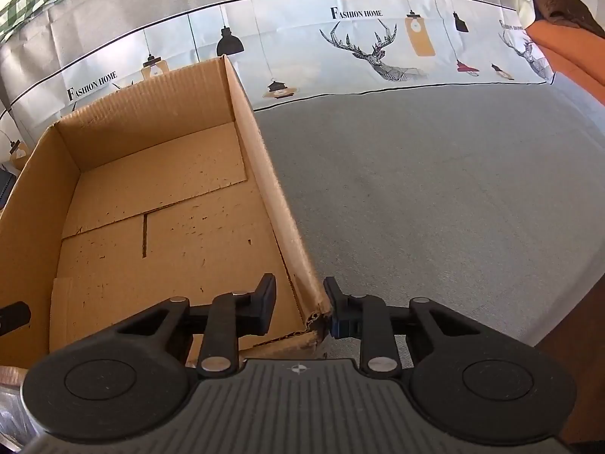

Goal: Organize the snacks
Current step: 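Move both tools from the box toward the snack pile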

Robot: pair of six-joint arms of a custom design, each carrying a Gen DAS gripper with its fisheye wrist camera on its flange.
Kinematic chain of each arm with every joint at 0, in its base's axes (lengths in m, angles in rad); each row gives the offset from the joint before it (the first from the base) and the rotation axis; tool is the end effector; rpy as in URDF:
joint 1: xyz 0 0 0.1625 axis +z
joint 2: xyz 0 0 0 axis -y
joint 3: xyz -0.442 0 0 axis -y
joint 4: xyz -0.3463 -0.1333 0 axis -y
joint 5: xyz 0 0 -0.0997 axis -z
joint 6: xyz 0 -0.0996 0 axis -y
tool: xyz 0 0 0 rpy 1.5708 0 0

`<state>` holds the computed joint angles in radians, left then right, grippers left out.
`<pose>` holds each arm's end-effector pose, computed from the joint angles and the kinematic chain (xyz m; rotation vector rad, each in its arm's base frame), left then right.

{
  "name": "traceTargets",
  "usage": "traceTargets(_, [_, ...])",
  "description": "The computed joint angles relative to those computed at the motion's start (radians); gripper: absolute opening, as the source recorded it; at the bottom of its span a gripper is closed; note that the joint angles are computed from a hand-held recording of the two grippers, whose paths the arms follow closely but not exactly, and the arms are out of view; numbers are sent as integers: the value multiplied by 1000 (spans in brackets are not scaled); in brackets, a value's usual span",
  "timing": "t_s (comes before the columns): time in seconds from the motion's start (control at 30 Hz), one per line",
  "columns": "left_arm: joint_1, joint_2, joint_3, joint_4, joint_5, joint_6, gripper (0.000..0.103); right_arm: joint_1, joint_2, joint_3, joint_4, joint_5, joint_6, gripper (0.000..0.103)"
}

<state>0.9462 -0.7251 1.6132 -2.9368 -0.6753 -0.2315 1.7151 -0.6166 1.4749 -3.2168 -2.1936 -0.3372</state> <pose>-0.2185 -0.6640 0.1775 0.1878 2.3400 -0.9816 0.1772 -0.6964 0.1696 0.2511 -2.3211 0.8854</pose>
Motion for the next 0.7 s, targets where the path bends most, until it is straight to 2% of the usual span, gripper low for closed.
traceTargets(0.1, [-3, -1, 7, -20, -5, 12, 64, 1, -11, 20, -29, 4, -11, 29])
traceTargets(0.17, [-9, -1, 12, -42, 3, 19, 67, 11, -9, 29, -84, -6, -50, 32])
traceTargets(0.23, [-20, 5, 20, -105, 16, 67, 70, 36, 18, 14, -154, -26, -106, 43])
traceTargets(0.3, [-34, 17, 21, -162, 36, 125, 75, 44, 27, 26, -245, -18, -180, 61])
traceTargets(0.37, [-44, 23, 24, -203, 35, 167, 82, 56, 40, 25, -302, -21, -241, 69])
traceTargets(0.4, [-48, 26, 25, -218, 37, 183, 83, 62, 31, 19, -286, -8, -248, 71])
traceTargets(0.53, [-55, 27, 30, -256, 27, 201, 83, 71, 42, 31, -352, 11, -264, 75])
traceTargets(0.6, [-58, 25, 35, -273, 24, 207, 85, 76, 47, 47, -380, 30, -228, 86])
traceTargets(0.7, [-65, 30, 43, -313, 46, 227, 85, 84, 30, 58, -332, 62, -162, 87])
